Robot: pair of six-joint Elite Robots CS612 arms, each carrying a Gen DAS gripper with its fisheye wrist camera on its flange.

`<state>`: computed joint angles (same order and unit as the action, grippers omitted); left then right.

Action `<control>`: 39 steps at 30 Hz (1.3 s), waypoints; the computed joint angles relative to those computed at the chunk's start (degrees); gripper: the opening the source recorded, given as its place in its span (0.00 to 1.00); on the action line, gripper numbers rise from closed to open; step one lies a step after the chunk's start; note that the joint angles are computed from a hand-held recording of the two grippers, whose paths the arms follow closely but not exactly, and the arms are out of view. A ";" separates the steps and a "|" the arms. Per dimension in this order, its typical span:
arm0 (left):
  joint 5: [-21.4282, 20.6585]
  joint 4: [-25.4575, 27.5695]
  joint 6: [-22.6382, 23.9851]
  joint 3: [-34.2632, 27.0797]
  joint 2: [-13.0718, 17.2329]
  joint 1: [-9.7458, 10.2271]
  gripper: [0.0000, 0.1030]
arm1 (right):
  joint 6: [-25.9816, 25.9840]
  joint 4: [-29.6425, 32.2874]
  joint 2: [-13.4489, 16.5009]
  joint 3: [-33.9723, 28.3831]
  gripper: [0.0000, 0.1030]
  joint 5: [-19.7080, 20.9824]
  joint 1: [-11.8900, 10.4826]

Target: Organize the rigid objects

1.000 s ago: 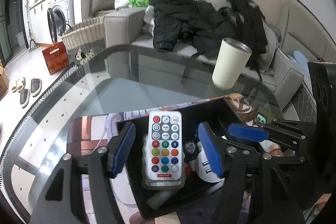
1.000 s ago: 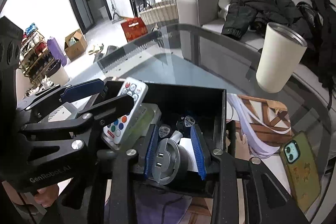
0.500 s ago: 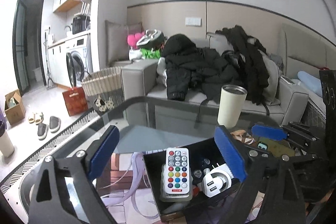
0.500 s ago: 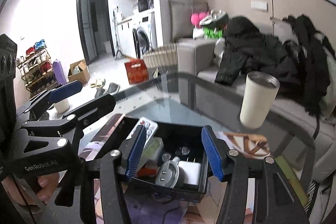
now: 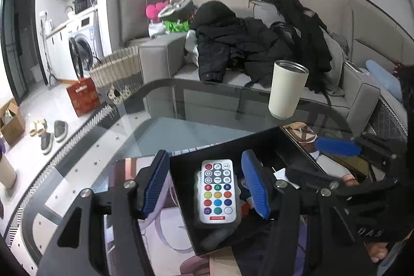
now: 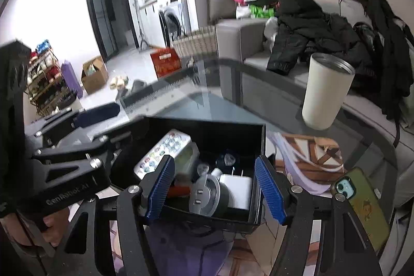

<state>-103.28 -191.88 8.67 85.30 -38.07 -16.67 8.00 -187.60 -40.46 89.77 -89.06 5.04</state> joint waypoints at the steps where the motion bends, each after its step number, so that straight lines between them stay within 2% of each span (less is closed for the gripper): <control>1: 0.97 -1.72 0.06 0.65 -0.09 -0.21 0.63 | -0.29 -1.27 -0.08 0.31 0.65 -0.54 0.11; 2: 1.82 -3.63 -0.12 1.32 -0.17 -0.30 0.71 | -0.90 -3.07 -0.13 0.62 0.65 -0.89 0.20; 5: 4.98 -10.38 -2.52 3.20 -0.53 -0.47 0.86 | -1.51 -7.62 -0.40 1.86 0.65 -1.50 0.42; 7: 5.32 -13.83 -3.16 3.93 -0.63 -0.29 0.90 | -1.55 -10.09 -0.56 2.66 0.65 -1.55 0.54; 11: 8.60 -21.59 -2.93 5.53 -0.47 -0.48 0.98 | -2.12 -16.25 -0.49 4.15 0.67 -2.64 0.89; 13: 9.60 -24.44 -2.24 6.23 -0.35 -0.60 1.00 | -2.72 -20.18 -0.43 4.82 0.83 -3.73 1.14; 14: 10.00 -25.32 -2.07 6.48 -0.32 -0.63 1.00 | -2.87 -22.24 -0.35 5.13 0.86 -4.23 1.25; 17: 10.68 -26.50 -2.80 7.41 -0.48 -0.53 1.00 | -1.99 -26.86 -0.18 5.98 0.91 -6.09 1.55; 19: 11.21 -27.67 -5.17 8.29 -0.66 -0.32 1.00 | -1.24 -28.38 -0.15 6.41 0.98 -6.86 1.72; 24: 10.50 -28.59 -9.34 9.56 -0.91 0.36 1.00 | 0.60 -29.46 -0.14 7.18 0.99 -9.54 2.40; 28: 10.58 -28.96 -8.27 9.68 -0.78 0.34 1.00 | -0.33 -29.39 0.19 6.83 0.99 -12.91 3.16; 31: 9.82 -29.12 -8.82 9.63 -0.76 0.39 1.00 | -0.33 -29.05 0.15 6.85 0.99 -11.95 3.06; 39: 9.39 -30.13 -8.40 9.74 -0.69 0.21 1.00 | 0.01 -30.59 0.38 6.94 0.99 -12.82 3.05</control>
<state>-93.89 -222.00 0.27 95.04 -38.76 -16.46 8.00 -218.19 -40.08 96.71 -101.89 8.09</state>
